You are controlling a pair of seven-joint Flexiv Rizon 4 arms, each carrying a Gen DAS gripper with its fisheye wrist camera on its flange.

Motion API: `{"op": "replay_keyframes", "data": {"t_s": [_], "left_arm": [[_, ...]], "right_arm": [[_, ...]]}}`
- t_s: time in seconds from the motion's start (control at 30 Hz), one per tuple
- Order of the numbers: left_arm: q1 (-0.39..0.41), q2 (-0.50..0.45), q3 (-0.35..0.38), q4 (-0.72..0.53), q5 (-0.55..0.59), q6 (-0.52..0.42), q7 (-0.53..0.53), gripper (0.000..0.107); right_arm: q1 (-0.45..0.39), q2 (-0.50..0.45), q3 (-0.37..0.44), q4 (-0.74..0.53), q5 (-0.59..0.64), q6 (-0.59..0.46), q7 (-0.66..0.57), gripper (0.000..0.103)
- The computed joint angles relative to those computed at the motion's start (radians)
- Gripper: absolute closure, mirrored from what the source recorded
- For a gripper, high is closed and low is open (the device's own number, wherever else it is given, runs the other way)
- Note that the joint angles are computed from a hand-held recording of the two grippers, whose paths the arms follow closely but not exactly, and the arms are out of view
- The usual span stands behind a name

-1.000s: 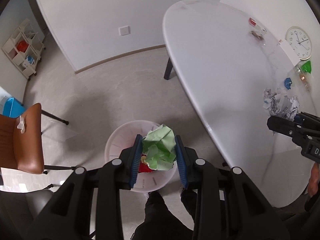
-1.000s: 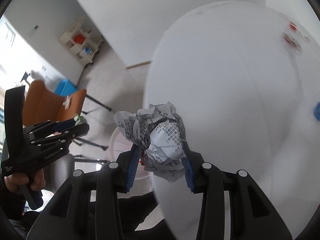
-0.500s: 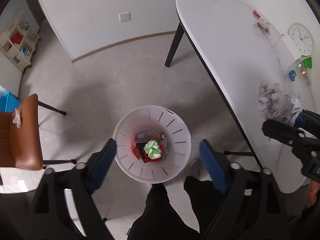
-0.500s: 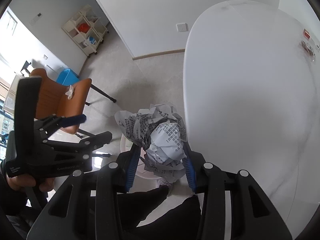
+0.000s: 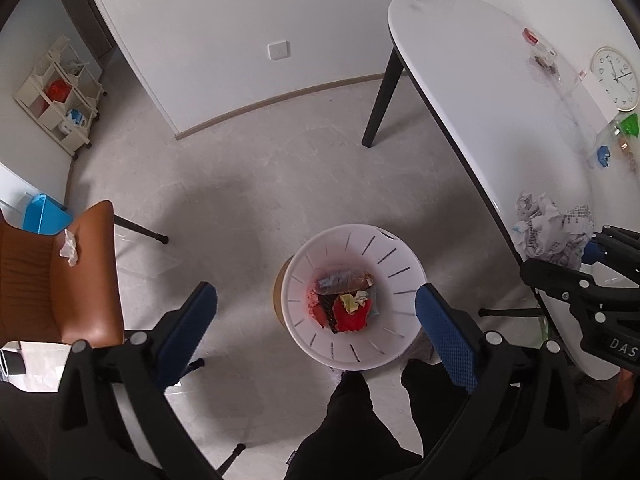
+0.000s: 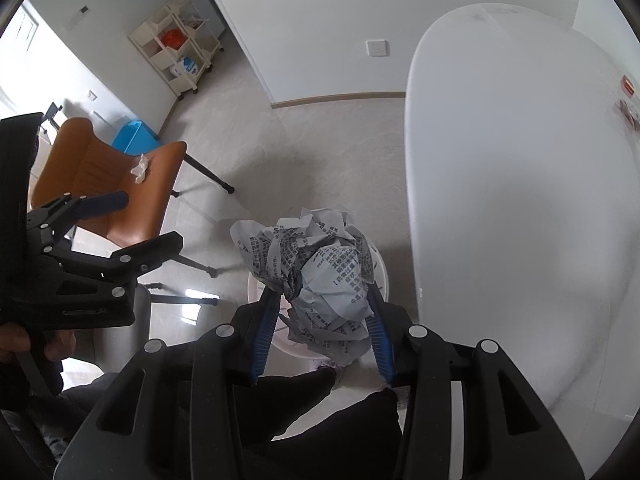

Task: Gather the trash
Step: 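Drop the green paper and newspaper ball into the wastebasket with both grippers, then grasp the blue crumpled paper with the right gripper while the left gripper grasps the clear printed wrapper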

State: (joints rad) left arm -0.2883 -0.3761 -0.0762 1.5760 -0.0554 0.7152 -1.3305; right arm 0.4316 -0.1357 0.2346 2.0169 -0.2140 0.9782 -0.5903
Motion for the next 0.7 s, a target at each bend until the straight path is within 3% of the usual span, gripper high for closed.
{"op": "replay_keyframes", "data": {"t_s": [0.17,0.27,0.33,0.43,0.6,0.7], "left_arm": [[0.009,-0.001,0.005,-0.004,0.0,0.0,0.002,0.012],[0.013,0.001,0.007,0.0,-0.002,0.004,-0.002,0.012],[0.014,0.003,0.009,0.001,-0.001,0.004,-0.008,0.012],[0.018,0.004,0.01,0.003,-0.003,0.006,-0.016,0.012],[0.022,0.001,0.009,0.0,-0.004,0.008,-0.02,0.012],[0.02,-0.002,0.007,-0.002,-0.004,0.014,-0.017,0.012]], "right_arm": [[0.005,-0.031,0.002,-0.034,0.014,-0.018,-0.038,0.059],[0.008,-0.054,0.002,-0.061,0.025,-0.043,-0.07,0.044],[0.017,-0.062,-0.006,-0.07,-0.002,-0.058,-0.066,0.028],[0.025,-0.067,-0.011,-0.08,-0.029,-0.068,-0.057,0.019],[0.019,-0.048,-0.018,-0.059,-0.048,-0.058,-0.028,0.015],[0.02,-0.036,-0.024,-0.053,-0.073,-0.072,0.016,0.005]]}}
